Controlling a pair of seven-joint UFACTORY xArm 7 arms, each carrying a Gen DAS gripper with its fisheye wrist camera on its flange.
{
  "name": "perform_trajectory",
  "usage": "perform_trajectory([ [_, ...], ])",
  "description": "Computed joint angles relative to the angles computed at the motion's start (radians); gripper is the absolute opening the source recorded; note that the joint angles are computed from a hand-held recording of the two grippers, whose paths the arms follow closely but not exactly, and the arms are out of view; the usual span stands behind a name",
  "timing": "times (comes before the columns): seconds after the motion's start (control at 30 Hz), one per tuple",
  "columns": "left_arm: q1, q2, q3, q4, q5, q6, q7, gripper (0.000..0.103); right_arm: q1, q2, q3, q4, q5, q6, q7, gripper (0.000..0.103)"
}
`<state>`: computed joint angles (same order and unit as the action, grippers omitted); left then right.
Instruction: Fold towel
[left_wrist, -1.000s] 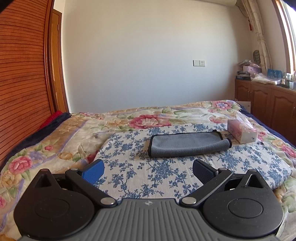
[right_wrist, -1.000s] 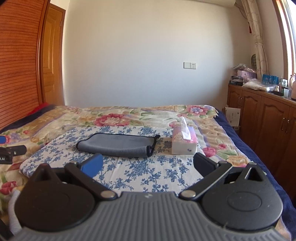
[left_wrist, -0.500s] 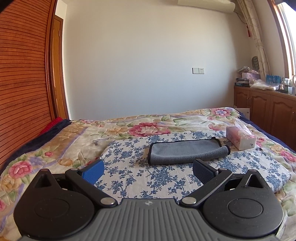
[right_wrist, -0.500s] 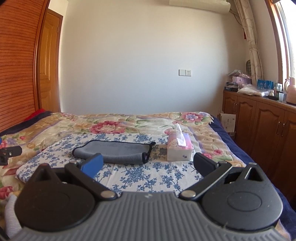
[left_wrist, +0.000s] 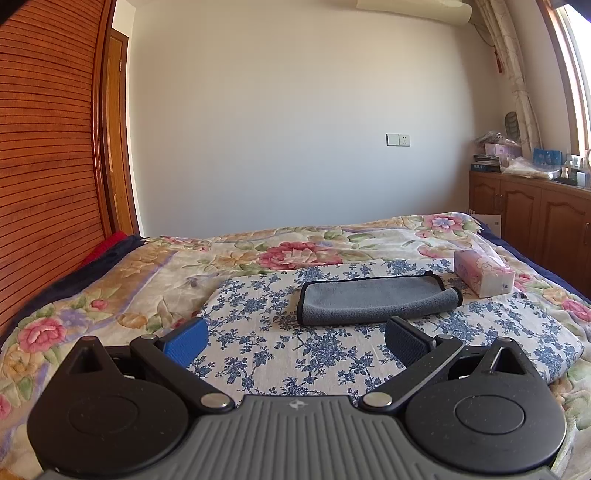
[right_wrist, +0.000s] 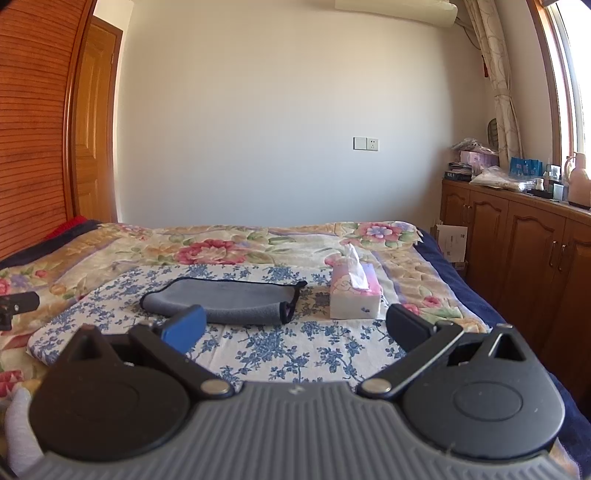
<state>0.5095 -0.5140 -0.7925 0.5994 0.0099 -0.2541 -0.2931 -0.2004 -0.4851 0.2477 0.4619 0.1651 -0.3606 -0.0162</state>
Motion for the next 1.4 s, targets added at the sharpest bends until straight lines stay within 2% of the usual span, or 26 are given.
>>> perform_trajectory([
  [1.4,0.003,0.011,0.003,0.0,-0.012,-0.004,0.028,0.103,0.001,-0.001,-0.005,0.0,0.0,0.005,0.006,0.103],
])
